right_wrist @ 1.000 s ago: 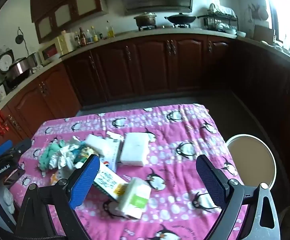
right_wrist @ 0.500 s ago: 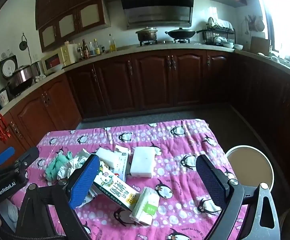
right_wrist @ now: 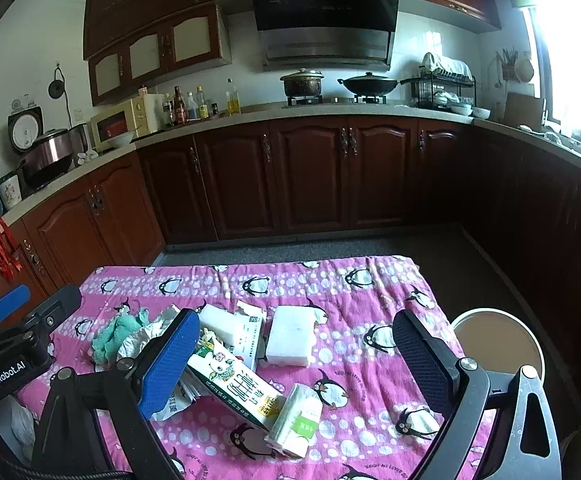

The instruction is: Collect trash

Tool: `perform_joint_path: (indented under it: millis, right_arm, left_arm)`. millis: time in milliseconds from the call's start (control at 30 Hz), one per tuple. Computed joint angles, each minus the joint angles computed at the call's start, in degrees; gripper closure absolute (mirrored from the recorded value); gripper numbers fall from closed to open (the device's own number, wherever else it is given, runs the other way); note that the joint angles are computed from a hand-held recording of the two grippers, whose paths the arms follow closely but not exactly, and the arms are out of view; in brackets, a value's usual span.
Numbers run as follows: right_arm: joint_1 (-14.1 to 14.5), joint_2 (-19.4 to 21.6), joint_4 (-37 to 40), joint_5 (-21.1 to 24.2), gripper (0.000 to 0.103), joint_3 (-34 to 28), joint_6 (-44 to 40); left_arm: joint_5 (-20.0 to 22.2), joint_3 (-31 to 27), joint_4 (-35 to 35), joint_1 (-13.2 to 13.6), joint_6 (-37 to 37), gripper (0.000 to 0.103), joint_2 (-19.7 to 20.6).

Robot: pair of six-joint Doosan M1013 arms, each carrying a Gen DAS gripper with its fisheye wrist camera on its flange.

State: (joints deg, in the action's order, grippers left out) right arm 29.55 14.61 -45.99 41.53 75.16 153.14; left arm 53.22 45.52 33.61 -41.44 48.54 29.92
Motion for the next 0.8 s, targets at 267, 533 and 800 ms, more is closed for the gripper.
perform_joint_path:
  millis: [267,533,800]
  right_arm:
    - [0.1,0.1,0.1,-0.1,0.007,-0.2,-0.3]
    - [0.2,0.2,-0.3,-0.1,0.007,-0.1,-0.3]
    - [0.2,0.3,0.2,-0.1,0.007,-0.3,-0.9]
  left_arm:
    - [-0.6,0.6,0.0,-0.2,-0.5,0.001,-0.3]
    - [-1.1,0.9,-1.0,-0.1,-0.5,0.001,-0.3]
    - [-1.5,1.1,-2.2,0.1,0.0,0.001,-0.3]
